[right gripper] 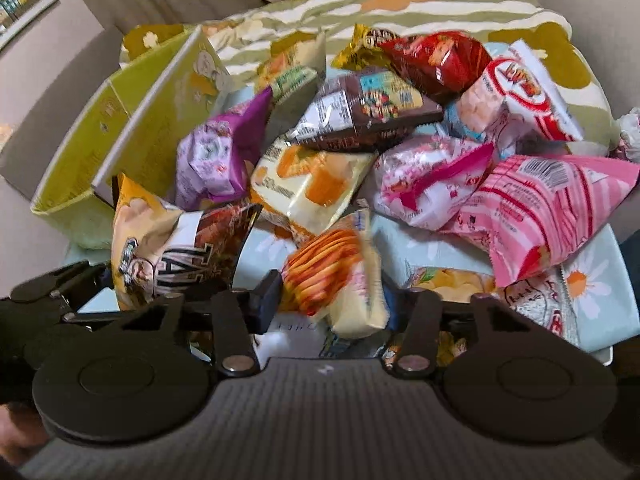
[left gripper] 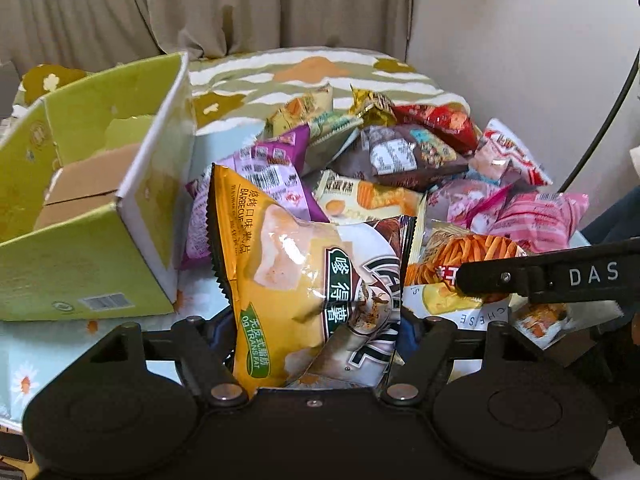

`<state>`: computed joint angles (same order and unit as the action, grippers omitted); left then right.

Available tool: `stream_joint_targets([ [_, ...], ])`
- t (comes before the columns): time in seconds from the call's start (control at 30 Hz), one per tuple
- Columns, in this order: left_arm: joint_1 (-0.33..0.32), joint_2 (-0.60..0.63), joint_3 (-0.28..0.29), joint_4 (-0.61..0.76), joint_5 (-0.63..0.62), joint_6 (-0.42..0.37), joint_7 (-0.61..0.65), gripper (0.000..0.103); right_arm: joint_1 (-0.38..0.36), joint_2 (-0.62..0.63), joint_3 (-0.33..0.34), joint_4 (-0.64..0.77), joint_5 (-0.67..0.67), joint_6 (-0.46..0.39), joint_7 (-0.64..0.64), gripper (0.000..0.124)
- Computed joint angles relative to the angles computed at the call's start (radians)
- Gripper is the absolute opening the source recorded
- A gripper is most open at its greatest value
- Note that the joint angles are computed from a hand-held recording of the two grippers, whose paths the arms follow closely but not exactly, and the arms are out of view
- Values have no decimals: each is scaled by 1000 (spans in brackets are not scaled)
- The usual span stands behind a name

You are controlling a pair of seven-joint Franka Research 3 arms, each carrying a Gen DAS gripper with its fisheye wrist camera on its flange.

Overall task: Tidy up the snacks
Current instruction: 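Carry both held bags over the box and open both grippers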

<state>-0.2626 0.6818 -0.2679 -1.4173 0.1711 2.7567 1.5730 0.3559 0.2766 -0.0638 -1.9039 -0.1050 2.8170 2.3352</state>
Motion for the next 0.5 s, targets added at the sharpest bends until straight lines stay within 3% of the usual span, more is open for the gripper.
stream_joint_targets([
  [0.3, -30, -115, 65, -114, 57, 77, -160, 77, -2, -66, -7, -40, -57, 66, -8, 54],
  [0.5, -48, -157, 136, -107, 145, 119, -306, 77, -8, -64, -4, 24, -98, 100, -49, 53],
])
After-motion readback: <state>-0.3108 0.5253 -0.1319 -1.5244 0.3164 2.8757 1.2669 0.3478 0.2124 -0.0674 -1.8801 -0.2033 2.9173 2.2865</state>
